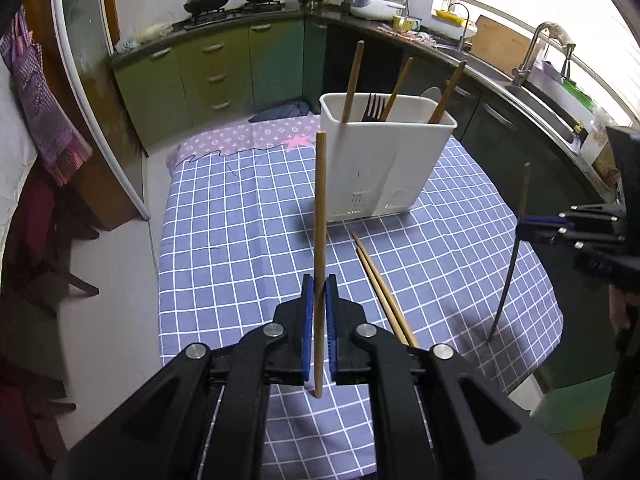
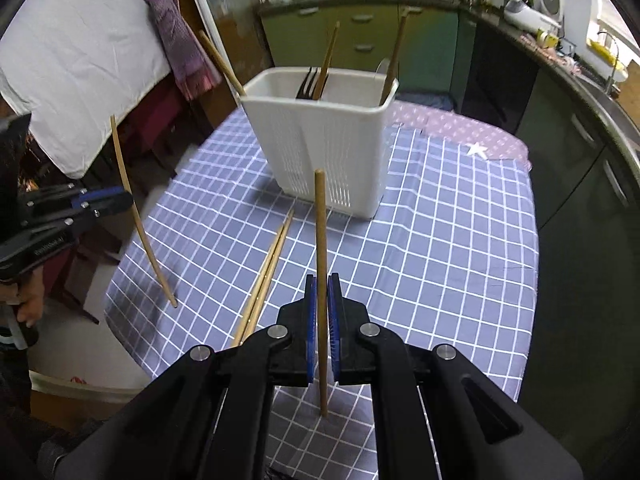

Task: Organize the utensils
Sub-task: 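Lift the chopsticks and drop them into the white caddy with both tools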

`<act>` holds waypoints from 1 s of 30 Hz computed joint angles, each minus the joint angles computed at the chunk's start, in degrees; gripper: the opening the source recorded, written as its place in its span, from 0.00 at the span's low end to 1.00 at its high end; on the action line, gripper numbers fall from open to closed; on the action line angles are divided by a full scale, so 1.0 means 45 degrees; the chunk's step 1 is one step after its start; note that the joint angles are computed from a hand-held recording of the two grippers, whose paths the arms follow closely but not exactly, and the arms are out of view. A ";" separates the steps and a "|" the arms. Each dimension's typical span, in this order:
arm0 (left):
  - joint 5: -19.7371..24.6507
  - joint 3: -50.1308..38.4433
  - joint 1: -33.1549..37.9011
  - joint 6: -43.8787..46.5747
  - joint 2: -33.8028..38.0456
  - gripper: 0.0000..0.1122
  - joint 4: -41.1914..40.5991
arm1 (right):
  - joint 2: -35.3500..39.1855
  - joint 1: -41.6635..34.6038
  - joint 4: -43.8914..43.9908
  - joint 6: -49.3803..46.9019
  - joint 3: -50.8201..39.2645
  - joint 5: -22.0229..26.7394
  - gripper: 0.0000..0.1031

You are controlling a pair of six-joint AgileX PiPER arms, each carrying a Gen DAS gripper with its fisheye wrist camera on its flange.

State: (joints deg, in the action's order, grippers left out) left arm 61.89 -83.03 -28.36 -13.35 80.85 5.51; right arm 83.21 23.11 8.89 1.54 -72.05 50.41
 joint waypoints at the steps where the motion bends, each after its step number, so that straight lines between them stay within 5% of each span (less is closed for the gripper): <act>1: -0.0036 0.0104 -0.0030 0.0031 -0.0110 0.05 -0.0003 | -0.0174 0.0010 -0.0033 0.0027 0.0090 -0.0049 0.06; 30: 0.0547 -0.1205 -0.1929 -0.0591 0.0153 0.05 0.1352 | -0.1502 -0.0598 0.0600 -0.0822 0.1504 -0.0302 0.07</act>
